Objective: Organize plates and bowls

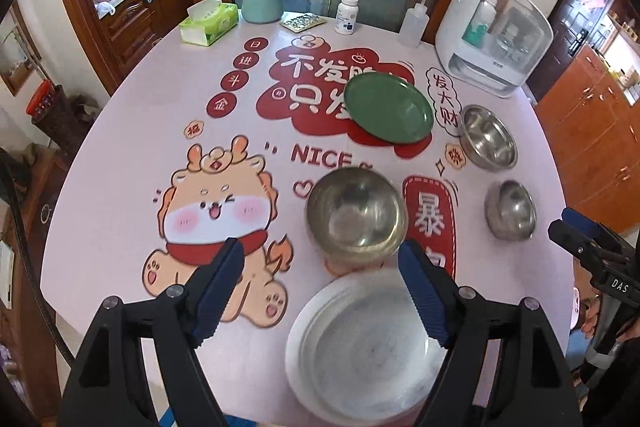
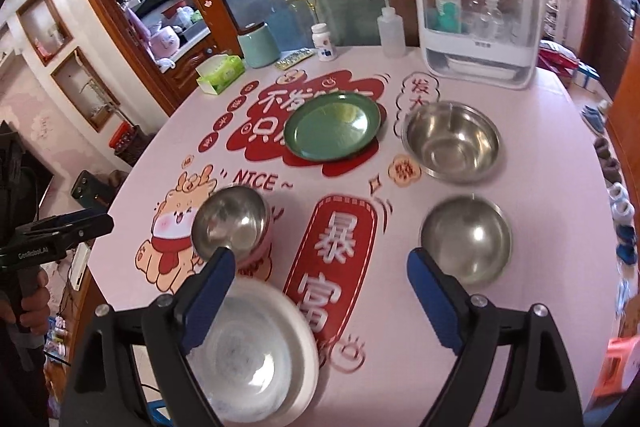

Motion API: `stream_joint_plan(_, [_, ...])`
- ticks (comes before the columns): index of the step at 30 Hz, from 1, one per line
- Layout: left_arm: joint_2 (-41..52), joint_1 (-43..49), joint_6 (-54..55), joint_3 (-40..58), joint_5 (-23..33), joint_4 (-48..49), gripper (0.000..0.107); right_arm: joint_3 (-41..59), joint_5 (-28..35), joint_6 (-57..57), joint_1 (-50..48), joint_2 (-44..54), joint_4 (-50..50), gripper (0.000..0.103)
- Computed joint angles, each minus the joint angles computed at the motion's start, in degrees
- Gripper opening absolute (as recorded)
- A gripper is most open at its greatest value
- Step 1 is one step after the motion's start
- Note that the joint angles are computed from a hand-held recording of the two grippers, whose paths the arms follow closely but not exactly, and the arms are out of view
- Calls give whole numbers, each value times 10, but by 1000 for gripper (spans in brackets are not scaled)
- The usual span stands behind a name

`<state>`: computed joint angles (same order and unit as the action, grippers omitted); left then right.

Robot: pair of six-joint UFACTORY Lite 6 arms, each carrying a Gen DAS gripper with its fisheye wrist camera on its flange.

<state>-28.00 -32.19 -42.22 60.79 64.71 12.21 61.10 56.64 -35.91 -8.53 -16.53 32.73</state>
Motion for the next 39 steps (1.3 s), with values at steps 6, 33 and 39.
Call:
stream_joint_plan(6, [131,18,-3,95,-10,14,78,81,-20,-32,-9,124,38,88])
stream_joint_plan(33, [615,119,49,468,-108,-10,78,281,-110,-31,27,514,234,88])
stream_joint_plan(39, [701,121,52,519,-122,-30,78,289,-137,-49,45,552,264,85])
